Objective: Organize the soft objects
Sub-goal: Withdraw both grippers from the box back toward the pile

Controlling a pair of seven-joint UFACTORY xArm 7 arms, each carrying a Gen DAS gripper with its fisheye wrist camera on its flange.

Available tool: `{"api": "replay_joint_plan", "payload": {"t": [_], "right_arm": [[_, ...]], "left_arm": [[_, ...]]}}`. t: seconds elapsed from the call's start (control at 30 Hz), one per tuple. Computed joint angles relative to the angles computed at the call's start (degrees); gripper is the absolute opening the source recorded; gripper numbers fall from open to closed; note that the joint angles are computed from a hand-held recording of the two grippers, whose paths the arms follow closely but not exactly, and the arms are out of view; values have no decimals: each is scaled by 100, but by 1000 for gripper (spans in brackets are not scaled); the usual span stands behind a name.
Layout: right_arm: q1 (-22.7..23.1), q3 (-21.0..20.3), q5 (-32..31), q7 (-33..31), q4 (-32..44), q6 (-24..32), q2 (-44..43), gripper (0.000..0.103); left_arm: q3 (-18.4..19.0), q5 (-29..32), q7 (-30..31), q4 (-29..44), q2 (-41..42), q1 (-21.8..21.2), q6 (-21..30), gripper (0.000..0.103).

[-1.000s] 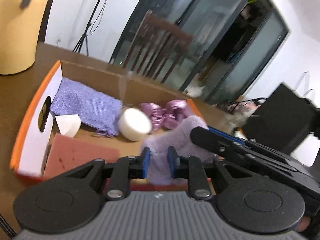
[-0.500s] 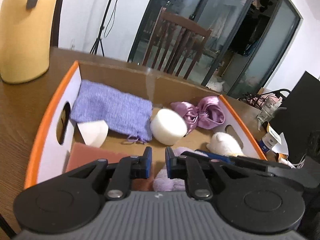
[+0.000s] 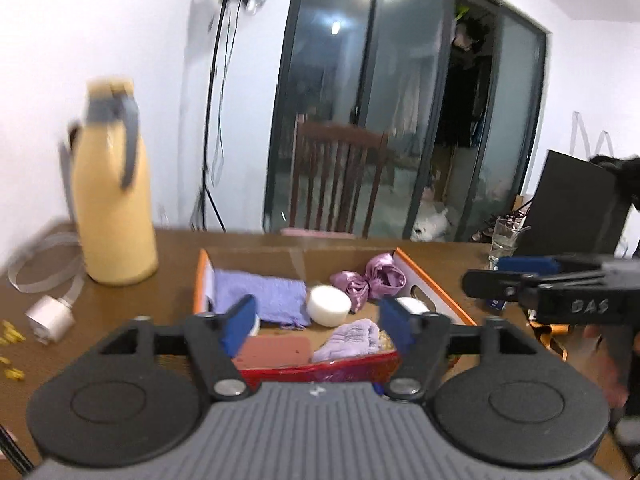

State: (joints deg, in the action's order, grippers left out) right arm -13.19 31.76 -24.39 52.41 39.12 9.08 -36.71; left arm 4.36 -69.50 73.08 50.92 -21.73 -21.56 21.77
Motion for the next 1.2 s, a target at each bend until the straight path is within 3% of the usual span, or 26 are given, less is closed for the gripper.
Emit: {"api": "replay_joint_plan", "payload": {"t": [0.17,0.27,0.37,0.43,0.5,0.6,0.67,0.77,1.0,1.2], "right_arm": [[343,355,94,368,-684,440,-1492,92],[650,774,216,785,-1110,736,-2409,93],[1129,1174,405,1247,-1427,1023,-2983,94],[1499,1481,490,1537,-1541,1375,-3238,95],[1852,1905,514,1865,-1567,1870,-3488,99],[2405,2620,533,2431,-1551,2658,-3777,103],[2693,2958,715,2833,-1441,3187,-3685,103],[2935,3107,746,3134,-1354,3542,-3468,103],[2951,3083,270,3627,-1374,3642,-3151,103],[2995,2915,-15,4132,-1502,3619,-2780,103]], "left_arm": [[295,-1180,1769,-1411,-1791,-404,-643,98],[273,-1558,2105,-2246,-2871,-323,-813,103],[137,-1384,1788,-3047,-3816,-39,-929,103],[83,-958,1342,-3660,-4552,219,-969,103],[137,-210,685,-4280,-5370,789,-582,103],[572,992,-70,-4878,-6332,1834,557,103],[767,1405,-120,-4975,-6449,1939,828,103],[729,1382,-224,-4986,-6264,1509,366,103],[1014,1918,-495,-4982,-5949,1237,103,103],[1176,2196,-770,-4925,-5307,708,-459,103]]}}
